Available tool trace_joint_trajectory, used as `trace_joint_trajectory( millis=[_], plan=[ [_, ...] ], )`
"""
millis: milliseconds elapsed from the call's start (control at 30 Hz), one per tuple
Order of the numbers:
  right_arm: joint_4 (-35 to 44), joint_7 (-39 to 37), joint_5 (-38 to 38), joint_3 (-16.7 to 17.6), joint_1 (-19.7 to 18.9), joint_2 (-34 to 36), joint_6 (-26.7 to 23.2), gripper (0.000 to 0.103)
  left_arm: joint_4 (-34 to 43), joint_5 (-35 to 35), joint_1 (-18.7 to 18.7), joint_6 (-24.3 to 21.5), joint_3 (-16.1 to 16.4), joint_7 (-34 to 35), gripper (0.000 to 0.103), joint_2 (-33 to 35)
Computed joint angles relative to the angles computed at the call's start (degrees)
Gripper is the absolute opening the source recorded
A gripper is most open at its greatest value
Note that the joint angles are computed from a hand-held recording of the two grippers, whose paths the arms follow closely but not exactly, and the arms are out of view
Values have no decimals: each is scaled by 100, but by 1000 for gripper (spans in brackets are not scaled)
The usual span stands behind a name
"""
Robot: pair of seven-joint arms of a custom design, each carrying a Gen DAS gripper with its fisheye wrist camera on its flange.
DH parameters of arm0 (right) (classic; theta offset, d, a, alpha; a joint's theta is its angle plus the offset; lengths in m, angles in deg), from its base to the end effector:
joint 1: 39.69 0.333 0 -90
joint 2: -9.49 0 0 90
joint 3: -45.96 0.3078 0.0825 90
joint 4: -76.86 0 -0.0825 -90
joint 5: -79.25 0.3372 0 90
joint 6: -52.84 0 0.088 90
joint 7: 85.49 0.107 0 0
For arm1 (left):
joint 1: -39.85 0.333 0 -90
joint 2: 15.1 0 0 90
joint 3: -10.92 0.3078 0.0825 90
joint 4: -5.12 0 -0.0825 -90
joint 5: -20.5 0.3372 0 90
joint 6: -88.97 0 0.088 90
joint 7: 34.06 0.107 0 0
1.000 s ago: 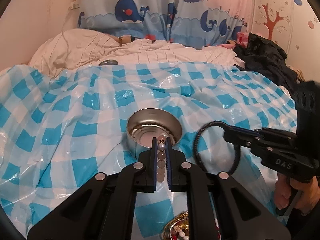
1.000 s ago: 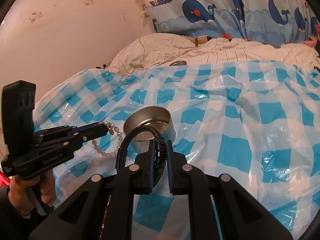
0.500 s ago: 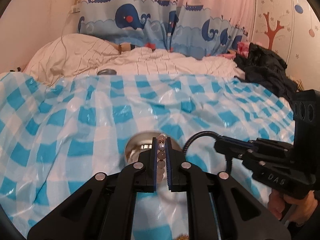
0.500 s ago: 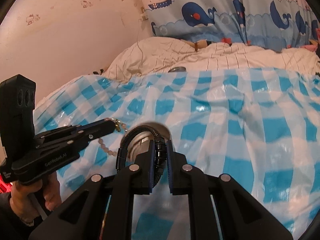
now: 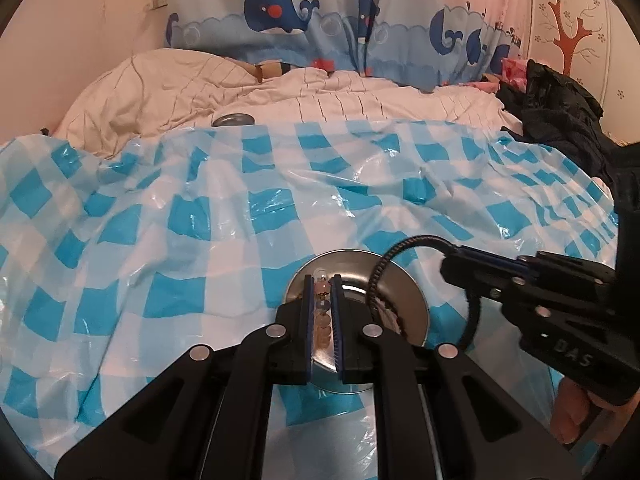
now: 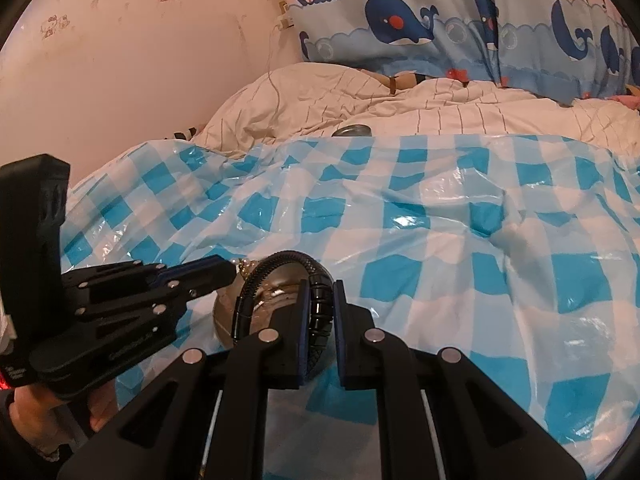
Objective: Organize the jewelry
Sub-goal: 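Carry both held bracelets over the silver tin and open both tools, then grasp a gold bangle with the left tool while the right grasps the red string bracelet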
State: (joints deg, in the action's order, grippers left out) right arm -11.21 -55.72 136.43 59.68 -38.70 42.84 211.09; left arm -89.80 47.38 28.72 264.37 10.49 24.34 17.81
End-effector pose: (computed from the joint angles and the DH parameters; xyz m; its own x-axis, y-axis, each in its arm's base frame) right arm 0.6856 0.1074 0.3940 0.4792 -0.8354 -0.2693 -0.6455 -0.1275 -0.7531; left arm 0.6657 -0.1716 0.3911 -0.1173 -0.9922 0.0421 -0.6676 0.0474 -0.7430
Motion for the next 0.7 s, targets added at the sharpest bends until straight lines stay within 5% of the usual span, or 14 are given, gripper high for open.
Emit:
trace_joint_trajectory(
  millis=[367,700],
  plan=[
    [423,622,-754,-130,275,394,-126,15,-434,327,-171,22,380,-386,9,-342],
    [-738,-121,217,169,-245,-500,-187,24,-1015,1093,-489,105,811,-1014,12,-786]
  ],
)
